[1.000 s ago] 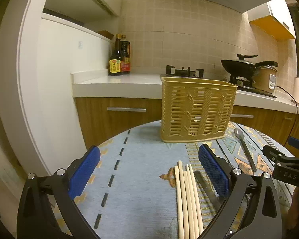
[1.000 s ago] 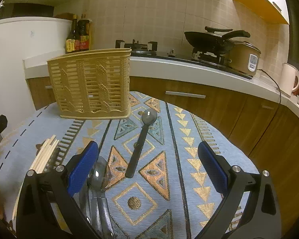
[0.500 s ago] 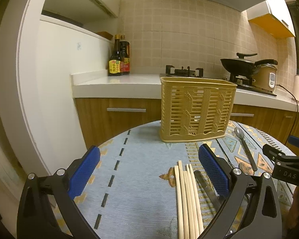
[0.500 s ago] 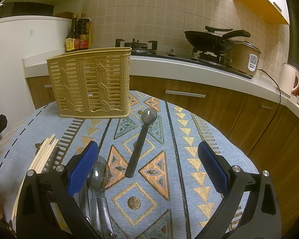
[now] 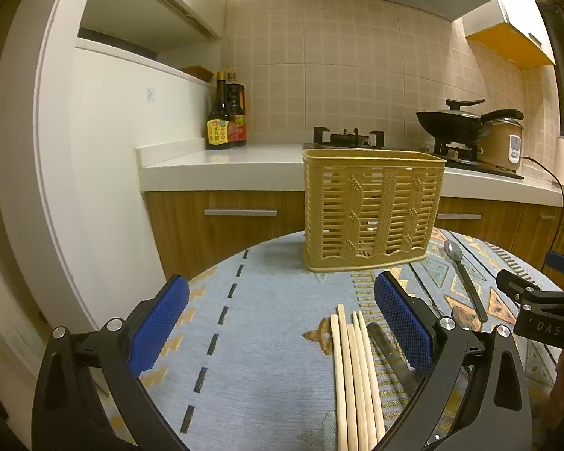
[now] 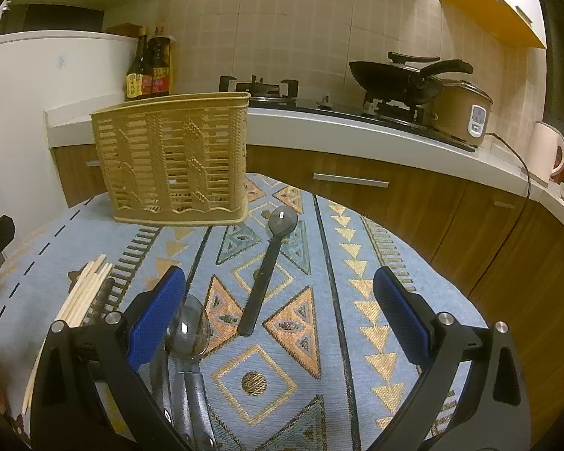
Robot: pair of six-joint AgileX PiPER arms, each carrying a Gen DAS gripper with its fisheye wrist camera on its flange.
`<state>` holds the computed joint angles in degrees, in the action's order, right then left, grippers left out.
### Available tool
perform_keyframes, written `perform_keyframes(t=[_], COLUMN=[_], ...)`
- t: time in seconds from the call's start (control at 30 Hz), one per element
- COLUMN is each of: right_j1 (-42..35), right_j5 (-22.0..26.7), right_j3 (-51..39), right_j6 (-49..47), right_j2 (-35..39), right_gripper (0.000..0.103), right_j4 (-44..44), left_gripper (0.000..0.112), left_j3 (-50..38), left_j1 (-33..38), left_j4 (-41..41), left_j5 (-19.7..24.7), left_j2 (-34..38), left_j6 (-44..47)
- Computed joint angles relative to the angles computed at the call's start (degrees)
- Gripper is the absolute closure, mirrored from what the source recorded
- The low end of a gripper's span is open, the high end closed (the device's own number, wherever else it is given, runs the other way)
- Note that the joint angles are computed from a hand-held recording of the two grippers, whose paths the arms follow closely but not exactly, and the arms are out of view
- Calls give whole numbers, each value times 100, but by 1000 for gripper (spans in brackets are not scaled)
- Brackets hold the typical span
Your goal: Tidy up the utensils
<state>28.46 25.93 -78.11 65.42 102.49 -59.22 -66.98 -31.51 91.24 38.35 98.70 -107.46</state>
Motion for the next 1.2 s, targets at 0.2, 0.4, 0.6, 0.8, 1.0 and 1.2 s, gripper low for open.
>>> perform_keyframes(t=[0.2,0.4,0.6,0.8,1.0,1.2], right_j1=[27,-43,-101,-98,-107,-70], right_j5=[-128,-295,-405,-465,-500,-466], right_j3=[168,277,326,420,464,459], right_j6=[390,539,712,1001,1090,1105], right_j2=[-96,-178,-220,-275,-314,-303], right_gripper=[8,8,8,8,8,8], right_j4=[-424,-509,-594,-887,-966,-1038], left_gripper=[16,16,16,16,16,16], left_j3=[10,27,23,9,6,4], left_j1=[-30,-43,-44,-63,-36,-33], left_j4=[42,51,56,35,17,16], left_j5=[36,51,54,70,34,35], left_j2=[-19,-32,-22,-9,-11,-10], left_j6=[-17,-28,-14,-5,15,12])
